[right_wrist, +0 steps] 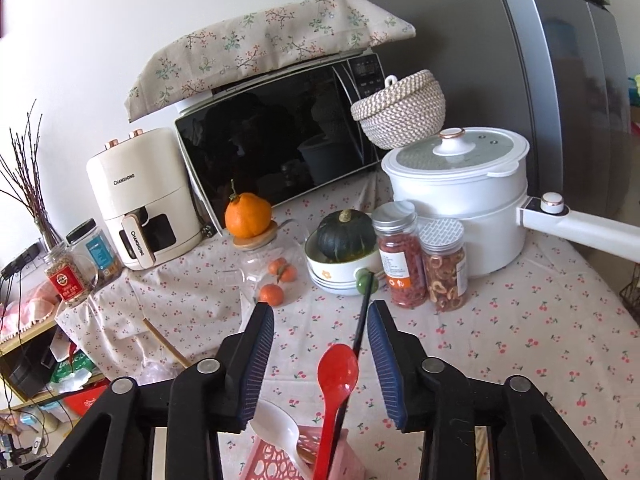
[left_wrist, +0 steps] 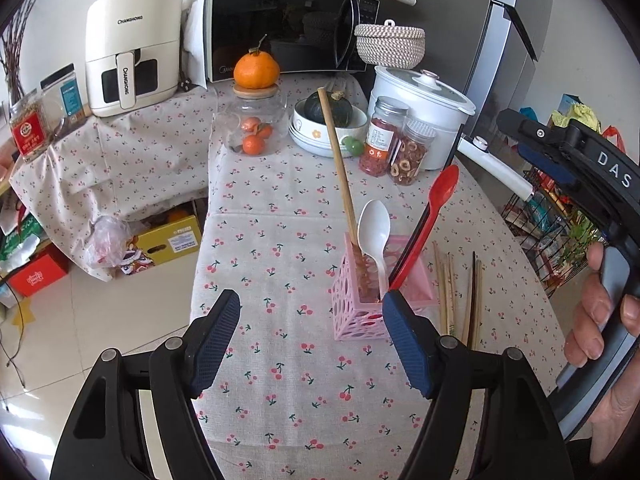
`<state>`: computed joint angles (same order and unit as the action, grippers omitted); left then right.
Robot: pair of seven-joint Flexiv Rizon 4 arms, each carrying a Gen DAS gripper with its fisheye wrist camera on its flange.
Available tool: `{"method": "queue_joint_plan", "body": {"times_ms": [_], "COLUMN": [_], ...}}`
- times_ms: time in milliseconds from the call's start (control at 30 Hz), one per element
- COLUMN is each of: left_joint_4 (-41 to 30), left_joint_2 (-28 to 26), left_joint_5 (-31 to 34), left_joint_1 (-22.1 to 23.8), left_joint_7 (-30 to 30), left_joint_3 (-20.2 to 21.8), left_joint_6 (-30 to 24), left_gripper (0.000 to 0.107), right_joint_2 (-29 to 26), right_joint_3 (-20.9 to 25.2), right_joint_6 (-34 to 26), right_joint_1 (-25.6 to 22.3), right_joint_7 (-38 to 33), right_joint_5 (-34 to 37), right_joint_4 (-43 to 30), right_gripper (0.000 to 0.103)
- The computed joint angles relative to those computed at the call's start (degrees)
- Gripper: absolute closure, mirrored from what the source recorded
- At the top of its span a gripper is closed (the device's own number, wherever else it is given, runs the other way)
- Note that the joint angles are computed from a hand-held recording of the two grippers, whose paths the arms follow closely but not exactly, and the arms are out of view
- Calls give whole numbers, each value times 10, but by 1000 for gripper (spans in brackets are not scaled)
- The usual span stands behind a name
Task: Organize utensils
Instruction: 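Lower the red spoon into the pink holder and open the right tool, then withdraw both tools toward the remaining chopsticks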
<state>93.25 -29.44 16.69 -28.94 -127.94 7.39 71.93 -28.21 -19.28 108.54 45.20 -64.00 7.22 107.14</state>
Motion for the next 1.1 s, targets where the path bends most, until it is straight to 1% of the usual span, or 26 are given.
{"method": "queue_joint_plan", "body": {"times_ms": [33,67,133,200,267,333,433,567,600,633,733,767,867,900,967,1033,1067,1100], "left_joint_4": [-4,-9,-21,-32,-44,-57,-78,-118,-128,-135,-155,-165,-205,-225,-268,-326,-357,-389], "left_joint_2": [-1,-3,-7,-11,-15,-20,-30,-48,-52,-56,-73,-80,-112,-125,-154,-188,-206,-226], "left_joint_5": [2,6,9,10,10,6,0,5,4,-2,-35,-45,-75,-82,-93,-99,-101,-103], "left_joint_1": [-4,-8,-13,-15,-21,-24,-31,-52,-54,-54,-44,-44,-42,-44,-49,-58,-61,-62], "left_joint_7": [-2,-3,4,17,26,40,62,75,81,87,110,114,137,142,151,144,138,137], "left_joint_3": [1,2,-2,-11,-17,-27,-40,-41,-44,-49,-73,-77,-89,-89,-89,-77,-72,-69], "left_joint_6": [-2,-4,-15,-24,-34,-48,-66,-99,-108,-115,-130,-137,-164,-178,-205,-250,-270,-290], "left_gripper": [27,27,25,23,21,18,16,16,16,16,16,16,16,16,16,17,19,28], "right_joint_2": [10,19,38,57,73,83,96,112,118,125,143,146,153,153,151,146,143,140], "right_joint_3": [-3,-2,6,-10,-48,-96,-142,-227,-232,-223,-145,-134,-145,-140,-116,-88,-78,-68], "right_joint_6": [-3,-6,-14,-30,-42,-49,-48,-74,-89,-106,-156,-169,-202,-214,-235,-253,-257,-262], "right_joint_1": [-1,-5,-20,-16,5,35,56,107,106,93,15,2,-1,-10,-36,-67,-81,-93], "right_joint_7": [-1,-1,0,3,10,23,34,36,35,33,17,14,33,36,40,41,44,49], "right_joint_5": [2,2,-3,-7,-11,-16,-26,-53,-68,-83,-105,-113,-155,-162,-163,-156,-154,-154], "right_joint_4": [10,19,37,57,81,105,138,183,190,194,193,194,203,202,194,184,180,175], "right_gripper": [42,38,33,28,21,19,14,6,5,4,4,4,4,4,4,4,4,4]}}
